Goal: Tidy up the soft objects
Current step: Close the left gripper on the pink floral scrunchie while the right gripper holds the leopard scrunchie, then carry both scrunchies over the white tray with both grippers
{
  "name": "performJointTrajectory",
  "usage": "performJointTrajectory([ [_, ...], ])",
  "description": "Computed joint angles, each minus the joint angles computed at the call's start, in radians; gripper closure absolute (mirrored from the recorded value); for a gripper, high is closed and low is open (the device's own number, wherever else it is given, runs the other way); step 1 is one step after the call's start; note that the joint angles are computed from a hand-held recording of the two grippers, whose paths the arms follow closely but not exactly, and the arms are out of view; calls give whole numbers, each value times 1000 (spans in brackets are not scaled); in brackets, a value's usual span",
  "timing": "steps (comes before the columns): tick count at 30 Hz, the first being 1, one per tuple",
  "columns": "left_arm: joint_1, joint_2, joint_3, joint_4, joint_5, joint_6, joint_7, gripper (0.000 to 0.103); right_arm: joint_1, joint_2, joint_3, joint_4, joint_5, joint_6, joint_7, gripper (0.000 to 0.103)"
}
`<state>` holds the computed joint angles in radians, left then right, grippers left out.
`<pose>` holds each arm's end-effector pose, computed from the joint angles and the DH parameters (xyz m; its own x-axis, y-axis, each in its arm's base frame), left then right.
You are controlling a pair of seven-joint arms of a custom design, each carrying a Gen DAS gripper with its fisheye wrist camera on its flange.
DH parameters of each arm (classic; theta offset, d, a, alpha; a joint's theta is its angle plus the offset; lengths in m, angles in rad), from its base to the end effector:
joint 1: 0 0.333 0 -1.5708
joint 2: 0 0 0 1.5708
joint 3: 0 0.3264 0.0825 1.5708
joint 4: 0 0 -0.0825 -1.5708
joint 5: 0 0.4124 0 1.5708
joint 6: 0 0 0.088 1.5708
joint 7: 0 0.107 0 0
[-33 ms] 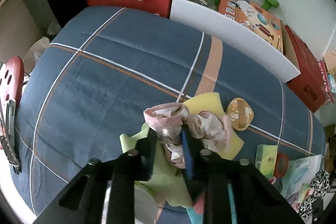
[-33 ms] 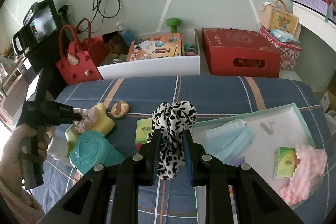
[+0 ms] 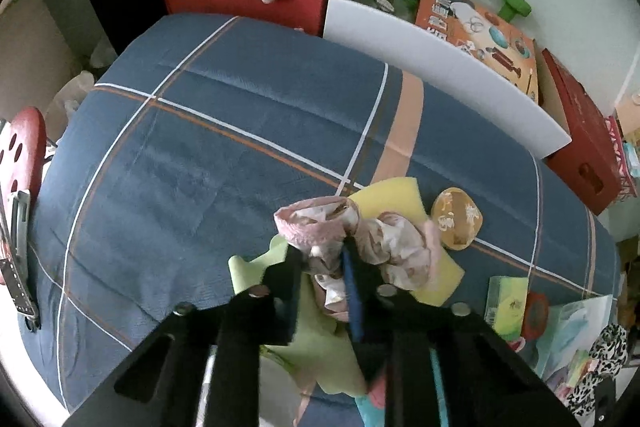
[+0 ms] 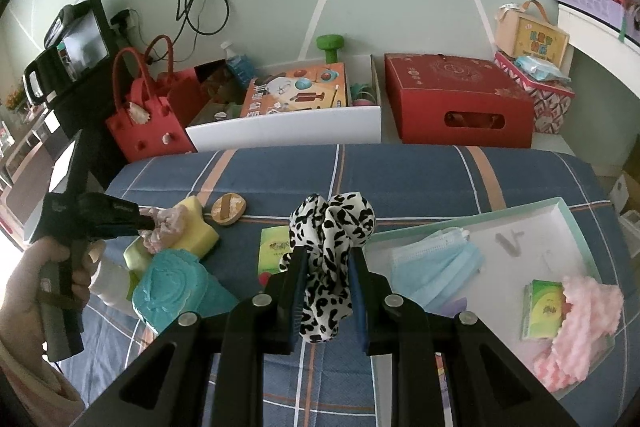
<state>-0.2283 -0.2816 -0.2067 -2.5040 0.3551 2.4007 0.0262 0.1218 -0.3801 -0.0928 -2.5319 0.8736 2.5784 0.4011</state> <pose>0.4299 -0.1966 0.3930 0.7465 -0.6560 0.1118 -0.5943 -0.7328 -0.3313 0.4670 -0.0004 0.4419 0.5504 -0.8244 -0.1320 -0.6673 -0.3394 -0.6630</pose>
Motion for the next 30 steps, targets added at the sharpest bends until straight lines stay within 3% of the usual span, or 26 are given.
performJointTrajectory([
  [10, 2, -91, -21, -45, 56, 43, -74, 92, -2, -1, -1, 2, -1, -3, 6, 81],
  [22, -23, -205, -117, -30, 201, -26, -288, 92, -17, 11, -10, 14, 8, -4, 19, 81],
  [30, -62, -99, -160, 88, 318, 6, -357, 92, -54, 65, -17, 52, -12, 22, 64, 81],
])
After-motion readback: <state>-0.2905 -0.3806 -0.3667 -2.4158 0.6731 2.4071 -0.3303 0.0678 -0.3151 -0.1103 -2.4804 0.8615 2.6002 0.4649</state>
